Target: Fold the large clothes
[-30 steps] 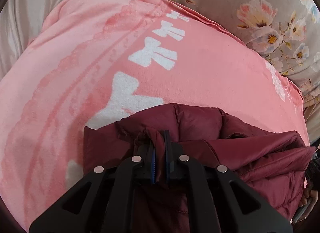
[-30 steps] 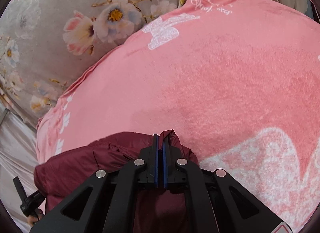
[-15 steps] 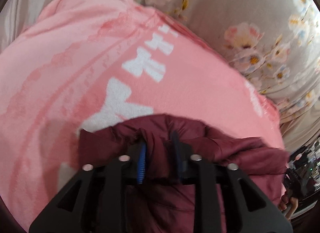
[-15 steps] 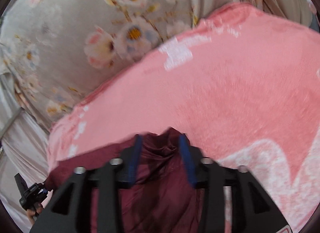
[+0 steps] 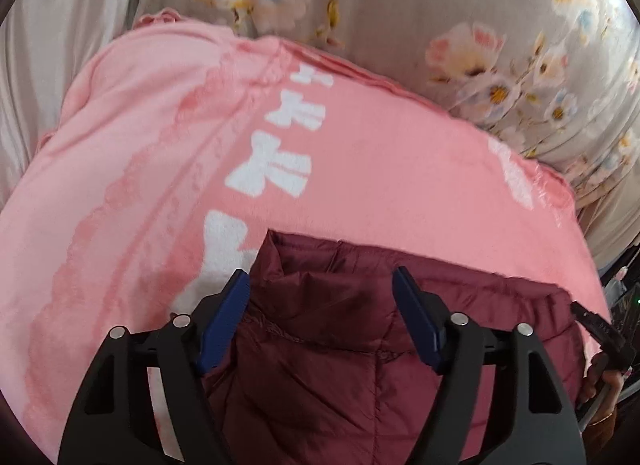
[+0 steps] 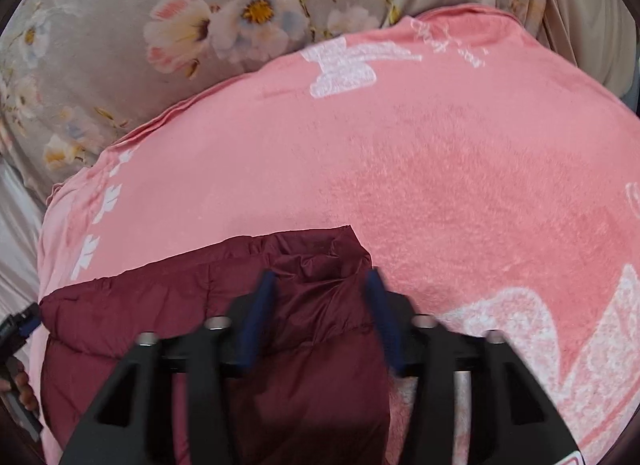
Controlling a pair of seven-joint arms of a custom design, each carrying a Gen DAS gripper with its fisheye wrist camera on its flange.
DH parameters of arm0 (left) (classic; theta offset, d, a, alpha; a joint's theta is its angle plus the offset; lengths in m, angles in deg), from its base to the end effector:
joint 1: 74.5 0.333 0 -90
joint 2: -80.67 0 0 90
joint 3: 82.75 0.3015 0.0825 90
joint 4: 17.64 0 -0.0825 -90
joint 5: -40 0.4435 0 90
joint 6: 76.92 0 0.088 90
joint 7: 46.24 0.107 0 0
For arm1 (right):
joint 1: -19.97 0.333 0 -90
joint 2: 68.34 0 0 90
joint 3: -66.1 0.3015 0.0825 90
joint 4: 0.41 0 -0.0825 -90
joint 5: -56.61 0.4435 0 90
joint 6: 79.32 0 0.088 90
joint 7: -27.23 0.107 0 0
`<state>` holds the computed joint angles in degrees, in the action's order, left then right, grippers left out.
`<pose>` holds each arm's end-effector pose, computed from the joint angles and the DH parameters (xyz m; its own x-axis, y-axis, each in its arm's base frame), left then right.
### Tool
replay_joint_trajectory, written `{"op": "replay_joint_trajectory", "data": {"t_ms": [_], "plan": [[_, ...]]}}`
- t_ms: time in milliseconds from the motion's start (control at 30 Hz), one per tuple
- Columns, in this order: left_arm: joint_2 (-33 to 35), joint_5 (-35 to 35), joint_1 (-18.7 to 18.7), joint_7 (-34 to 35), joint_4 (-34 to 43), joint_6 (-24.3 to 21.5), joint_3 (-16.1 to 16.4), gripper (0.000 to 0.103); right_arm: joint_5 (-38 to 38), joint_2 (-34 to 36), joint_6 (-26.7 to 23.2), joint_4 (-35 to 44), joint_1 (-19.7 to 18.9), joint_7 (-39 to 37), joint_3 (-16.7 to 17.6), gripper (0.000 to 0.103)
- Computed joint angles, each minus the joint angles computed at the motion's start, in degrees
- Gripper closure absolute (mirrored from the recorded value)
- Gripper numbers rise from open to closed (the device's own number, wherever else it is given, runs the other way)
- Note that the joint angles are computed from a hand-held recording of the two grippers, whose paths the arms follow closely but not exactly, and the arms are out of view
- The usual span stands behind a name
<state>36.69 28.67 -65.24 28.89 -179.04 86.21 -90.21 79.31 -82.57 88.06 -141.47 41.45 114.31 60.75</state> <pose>0.4189 0.0272 0.4622 0.3280 -0.9069 0.2644 -0.6192 -0.4177 -0.6649 0.5294 0.1276 0.4166 0.0749 -0.9511 -0.2997 -0.7930 0.1254 -0.5961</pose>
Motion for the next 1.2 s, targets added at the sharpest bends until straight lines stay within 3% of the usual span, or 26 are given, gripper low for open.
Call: {"op": "replay_joint_trajectory", "data": {"t_ms": [67,100,133,200,367,533,733,1000,1133,1200], "plan": [[2.7,1.4,2.1,-1.7,0.4,1.3,-2.3,0.034,-0.5,1.5,-1.2,1.5,-1.2,2.9,0.6,0.098],[3.2,2.0,2.9,-2.4,0.5,1.5,-3.0,0.034,-0.6,1.8,-1.2,2.0,-1.6,3.9,0.9,0.101],[4.5,3.0,4.3,-3.6,0.7,2.1,-4.3,0.033,-0.9,2.0,-1.2,2.4,-2.1,5.1,1.3,0.101],[5.8,3.4,4.2,-4.2,0.8,2.9,-3.8,0.033,-3.8,2.3,-0.7,3.1,-3.4,7.9,2.8,0.101],[6.9,5.2,6.0,-7.1,0.4,4.0,-5.3,0.033,-19.8,4.7,-0.7,4.5,-8.1,19.7,7.8,0.101],[7.9,5.9,5.7,-8.3,-0.5,5.3,-4.9,0.031,-24.2,7.0,0.0,4.8,-8.0,23.7,7.4,0.103],[8.2,8.8,7.8,-10.8,-0.1,4.6,-7.4,0.029,-32.0,7.2,0.6,4.6,-9.2,29.4,8.2,0.103],[8.5,11.3,8.6,-13.3,0.1,4.3,-8.5,0.028,-29.4,7.4,1.7,4.4,-7.8,27.7,6.8,0.103],[8.4,12.2,8.7,-14.0,0.2,4.0,-8.4,0.027,-16.8,6.4,2.6,3.7,-4.6,19.3,3.5,0.103],[6.7,12.4,9.0,-15.0,0.2,2.1,-8.6,0.030,-19.6,2.6,3.8,1.4,-7.2,24.3,5.1,0.091]]}}
